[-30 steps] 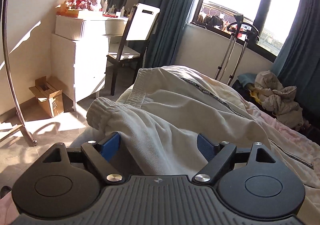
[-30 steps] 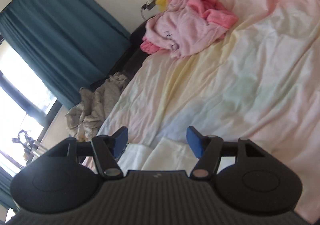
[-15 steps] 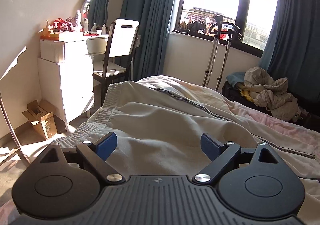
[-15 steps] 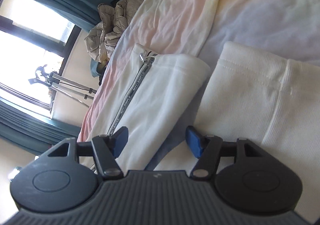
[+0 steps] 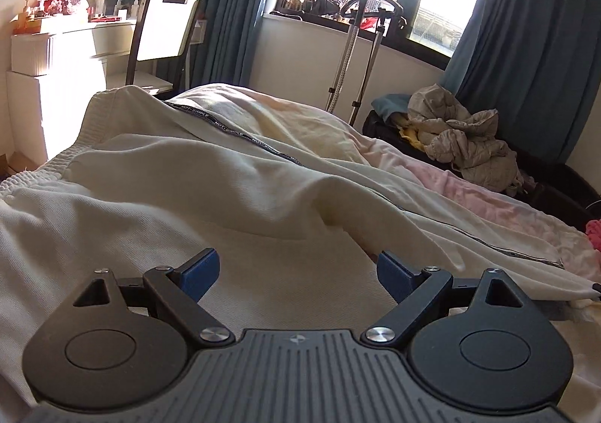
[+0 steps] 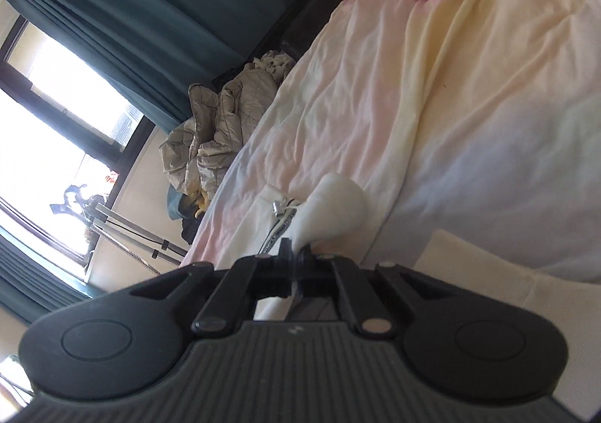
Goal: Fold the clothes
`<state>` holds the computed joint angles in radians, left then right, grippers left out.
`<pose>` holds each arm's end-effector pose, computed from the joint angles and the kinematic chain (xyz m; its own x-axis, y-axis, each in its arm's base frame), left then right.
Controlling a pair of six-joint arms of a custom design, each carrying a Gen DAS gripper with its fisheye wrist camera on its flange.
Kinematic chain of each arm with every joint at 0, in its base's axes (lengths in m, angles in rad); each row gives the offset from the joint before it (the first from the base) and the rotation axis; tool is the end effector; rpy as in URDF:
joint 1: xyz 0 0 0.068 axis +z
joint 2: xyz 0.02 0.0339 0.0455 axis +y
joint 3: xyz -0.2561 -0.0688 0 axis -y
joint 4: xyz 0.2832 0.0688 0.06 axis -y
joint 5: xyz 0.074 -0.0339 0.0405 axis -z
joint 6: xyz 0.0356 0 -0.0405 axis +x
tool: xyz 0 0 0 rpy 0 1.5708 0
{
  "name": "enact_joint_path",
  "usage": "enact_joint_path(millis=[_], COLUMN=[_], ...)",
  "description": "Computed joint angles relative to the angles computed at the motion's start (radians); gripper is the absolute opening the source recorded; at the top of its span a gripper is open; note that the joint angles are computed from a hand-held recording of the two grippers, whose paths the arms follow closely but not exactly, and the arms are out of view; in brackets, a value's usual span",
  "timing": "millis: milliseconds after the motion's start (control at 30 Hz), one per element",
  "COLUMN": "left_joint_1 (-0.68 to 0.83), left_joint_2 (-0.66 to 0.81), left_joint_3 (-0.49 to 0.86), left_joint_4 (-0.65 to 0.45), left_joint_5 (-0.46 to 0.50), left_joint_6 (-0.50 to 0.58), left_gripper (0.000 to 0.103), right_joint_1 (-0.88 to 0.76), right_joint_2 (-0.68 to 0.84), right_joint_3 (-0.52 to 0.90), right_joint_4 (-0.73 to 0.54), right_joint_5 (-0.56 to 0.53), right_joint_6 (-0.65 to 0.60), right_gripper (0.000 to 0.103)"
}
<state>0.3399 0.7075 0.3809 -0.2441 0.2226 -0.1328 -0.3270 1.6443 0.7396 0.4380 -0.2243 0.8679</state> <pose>0.1953 0.0607 0.1872 -0.4850 -0.3085 -0.8183 -0.2161 0.9490 -0.2296 0.3416 -0.1075 0.1344 -0.1800 0.8465 -0.5009 0.4059 0.5278 0.7461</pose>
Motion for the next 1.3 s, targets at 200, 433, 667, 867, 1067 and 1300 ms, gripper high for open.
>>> enact_joint_path(millis=[200,433,667,867,1067,1300], left_joint_1=[-0.014,-0.029,-0.01,0.018,0.06,0.212], left_joint_2=[-0.003,0.003,-0.082,-0.179,-0.24,-0.27], left_joint_3=[-0.017,-0.015,-0.023,-0.037,-0.042,-0.025], left_joint_4=[0.024,0.017,-0.059,-0.148,-0.202,-0.249], left_joint_5=[-0.027,-0.046,-0.029,0.022,0.069,0.195], left_joint_6=[0.025,0.055,0.09,0.133,0.145,0.134], left_gripper=[0.092,0.092,0.092,0.092,0.092,0.093], right_joint_1=[-0.075,-0.043,-0.014,0.011,0.068,0.023], right_joint_2=[0.128,0.081,-0.239,-0.588,-0.871,-1.143], right_joint_3=[0.074,0.029,-0.144,-0.262,-0.335,-0.403], right_joint_4=[-0.099,-0.112,-0.235,-0.406,-0.64,-0.86], right_joint_5=[-0.011,0.043,0.068,0.047,0.051,0.034], right_joint_6=[-0.09,-0.208,-0.387,-0.376,-0.386,-0.252], right_gripper=[0.003,0.011,0.012,0.012,0.012,0.027])
